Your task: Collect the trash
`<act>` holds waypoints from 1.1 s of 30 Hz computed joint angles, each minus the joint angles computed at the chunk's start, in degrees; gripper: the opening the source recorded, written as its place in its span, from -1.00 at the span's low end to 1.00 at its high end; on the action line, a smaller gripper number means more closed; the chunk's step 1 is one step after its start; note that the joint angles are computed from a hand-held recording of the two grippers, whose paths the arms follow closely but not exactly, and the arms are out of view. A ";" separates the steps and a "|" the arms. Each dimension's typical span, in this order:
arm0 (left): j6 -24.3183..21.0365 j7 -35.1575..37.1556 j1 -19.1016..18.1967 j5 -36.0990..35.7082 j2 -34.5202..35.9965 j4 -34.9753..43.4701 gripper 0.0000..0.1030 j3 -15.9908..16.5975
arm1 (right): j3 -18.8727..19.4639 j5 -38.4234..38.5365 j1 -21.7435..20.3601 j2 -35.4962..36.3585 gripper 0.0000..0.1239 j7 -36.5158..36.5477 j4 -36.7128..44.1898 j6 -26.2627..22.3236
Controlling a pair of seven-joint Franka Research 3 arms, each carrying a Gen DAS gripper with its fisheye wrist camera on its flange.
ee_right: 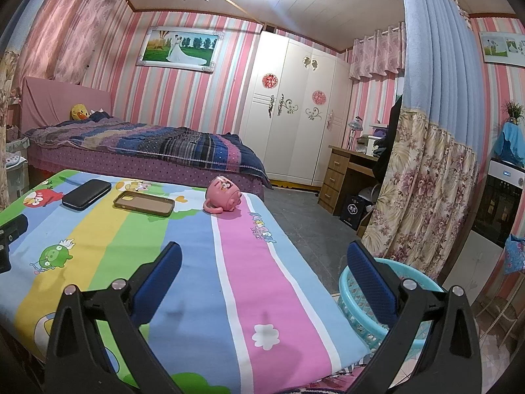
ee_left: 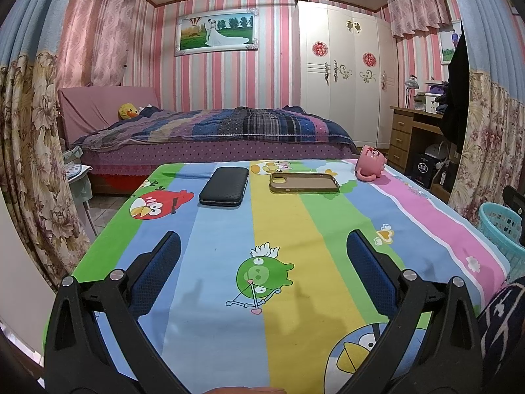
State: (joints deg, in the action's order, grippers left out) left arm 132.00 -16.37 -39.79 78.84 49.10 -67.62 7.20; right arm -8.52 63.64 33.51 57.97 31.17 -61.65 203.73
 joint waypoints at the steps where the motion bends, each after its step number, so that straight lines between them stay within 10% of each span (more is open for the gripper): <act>1: -0.02 0.00 -0.02 0.01 0.00 -0.01 0.90 0.02 | -0.03 0.06 0.07 0.09 0.59 -0.06 0.12 0.02; 11: 0.08 0.16 0.10 -0.07 -0.05 -0.25 0.90 -0.06 | 1.54 -1.24 -0.91 -0.54 0.59 -0.09 -0.73 0.75; 33: 0.17 -1.13 0.46 0.59 -1.00 -2.03 0.90 -0.39 | -21.19 6.78 10.64 2.67 0.59 11.21 -1.83 -9.54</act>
State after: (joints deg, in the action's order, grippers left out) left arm 132.17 -17.50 -39.33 79.42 48.10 -69.65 6.81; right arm -29.72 70.42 44.14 60.65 42.38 -63.48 194.19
